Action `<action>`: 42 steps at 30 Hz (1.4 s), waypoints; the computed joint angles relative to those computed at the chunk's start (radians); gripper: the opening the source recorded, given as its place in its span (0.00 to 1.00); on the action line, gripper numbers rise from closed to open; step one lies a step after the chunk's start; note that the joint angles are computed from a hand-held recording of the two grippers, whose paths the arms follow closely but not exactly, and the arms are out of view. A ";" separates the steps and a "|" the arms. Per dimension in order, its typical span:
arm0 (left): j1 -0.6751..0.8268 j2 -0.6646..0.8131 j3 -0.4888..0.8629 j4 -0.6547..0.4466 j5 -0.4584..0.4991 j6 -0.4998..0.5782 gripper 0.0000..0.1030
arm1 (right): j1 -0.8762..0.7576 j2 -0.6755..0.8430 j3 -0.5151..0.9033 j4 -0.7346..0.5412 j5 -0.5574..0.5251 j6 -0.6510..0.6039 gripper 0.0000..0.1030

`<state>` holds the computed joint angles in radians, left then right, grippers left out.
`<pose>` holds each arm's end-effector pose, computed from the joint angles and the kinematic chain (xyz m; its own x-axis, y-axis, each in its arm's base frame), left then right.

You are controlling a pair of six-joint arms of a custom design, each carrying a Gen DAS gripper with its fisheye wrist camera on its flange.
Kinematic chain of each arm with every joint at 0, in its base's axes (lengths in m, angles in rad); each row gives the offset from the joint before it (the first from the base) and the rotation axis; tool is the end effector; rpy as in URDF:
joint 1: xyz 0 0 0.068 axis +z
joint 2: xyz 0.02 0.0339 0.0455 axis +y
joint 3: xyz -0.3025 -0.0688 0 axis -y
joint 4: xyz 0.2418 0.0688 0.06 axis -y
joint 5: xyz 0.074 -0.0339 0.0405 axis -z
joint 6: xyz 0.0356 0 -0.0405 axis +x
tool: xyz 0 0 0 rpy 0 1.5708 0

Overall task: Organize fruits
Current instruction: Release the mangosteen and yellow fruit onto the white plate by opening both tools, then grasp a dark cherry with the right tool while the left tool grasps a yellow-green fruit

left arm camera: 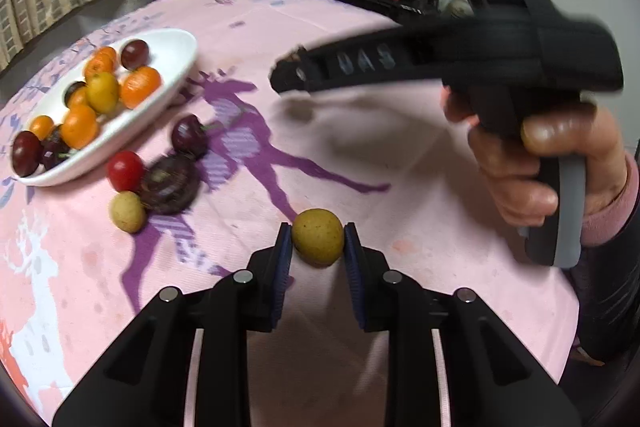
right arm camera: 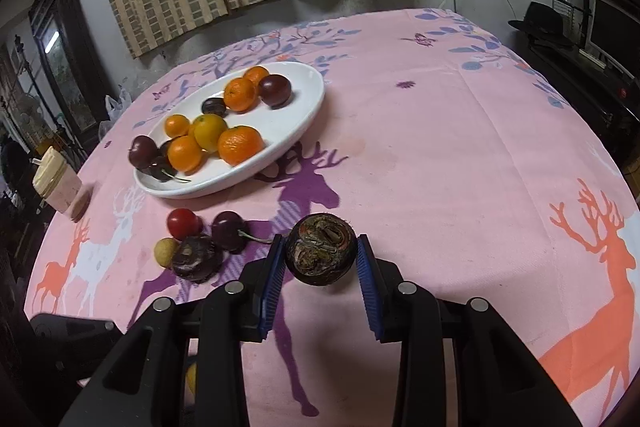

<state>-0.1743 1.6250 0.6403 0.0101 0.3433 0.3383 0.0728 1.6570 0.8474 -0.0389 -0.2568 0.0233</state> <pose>0.2742 -0.0604 0.1583 -0.6528 0.4323 -0.6221 0.6001 0.7963 -0.0764 0.3264 0.0329 0.1998 -0.7536 -0.0324 -0.6565 -0.2203 0.9534 0.2059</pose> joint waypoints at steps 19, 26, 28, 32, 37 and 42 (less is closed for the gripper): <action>0.284 0.298 0.557 -0.033 -0.066 -0.336 0.48 | 0.118 0.293 0.396 0.040 0.016 0.061 0.39; 0.321 0.188 0.468 0.008 -0.018 -0.360 0.82 | 0.101 0.207 0.306 0.021 -0.019 0.052 0.43; 0.316 0.137 0.398 0.040 -0.042 -0.354 0.90 | 0.093 0.178 0.266 0.005 -0.054 0.050 0.43; 0.324 0.057 0.240 0.090 -0.036 -0.329 0.91 | 0.110 0.152 0.196 -0.001 -0.036 0.021 0.43; 0.334 0.040 0.147 0.055 -0.066 -0.308 0.92 | 0.149 0.174 0.166 -0.008 0.033 0.000 0.40; 0.321 0.019 0.103 0.106 -0.130 -0.292 0.93 | 0.150 0.185 0.167 -0.016 0.032 -0.001 0.40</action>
<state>0.1472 1.6441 0.7433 0.1162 0.2134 0.0462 0.2230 1.8417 1.0142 -0.0549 -0.2251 0.0218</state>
